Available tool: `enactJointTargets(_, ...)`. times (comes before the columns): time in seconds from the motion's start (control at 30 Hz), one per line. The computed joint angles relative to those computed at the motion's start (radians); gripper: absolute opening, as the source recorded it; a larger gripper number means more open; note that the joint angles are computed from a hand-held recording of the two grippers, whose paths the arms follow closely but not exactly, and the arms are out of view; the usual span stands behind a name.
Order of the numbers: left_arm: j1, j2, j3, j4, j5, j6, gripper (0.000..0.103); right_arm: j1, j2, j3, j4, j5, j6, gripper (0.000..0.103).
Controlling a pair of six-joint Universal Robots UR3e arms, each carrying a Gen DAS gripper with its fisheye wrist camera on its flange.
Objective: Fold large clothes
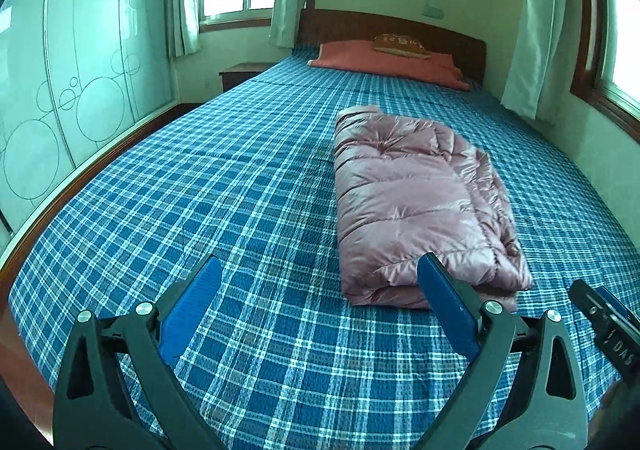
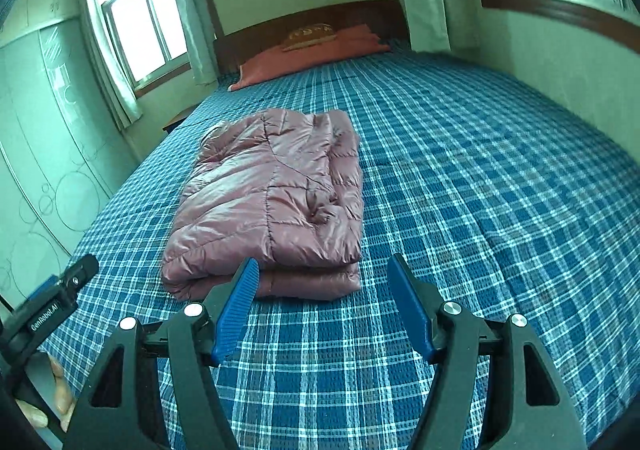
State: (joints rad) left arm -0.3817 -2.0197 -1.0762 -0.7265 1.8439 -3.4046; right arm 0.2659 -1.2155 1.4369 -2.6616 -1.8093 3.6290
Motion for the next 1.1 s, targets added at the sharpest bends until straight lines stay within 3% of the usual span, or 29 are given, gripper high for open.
enactJointTargets(0.37, -0.018, 0.008, 0.028, -0.023, 0.006, 0.0, 0.098, 0.072, 0.024, -0.098, 0.045, -0.097, -0.039, 0.066)
enactJointTargets(1.1, -0.03, 0.011, 0.023, -0.027, 0.021, -0.008, 0.098, 0.103, 0.06, -0.156, 0.067, -0.132, -0.057, 0.066)
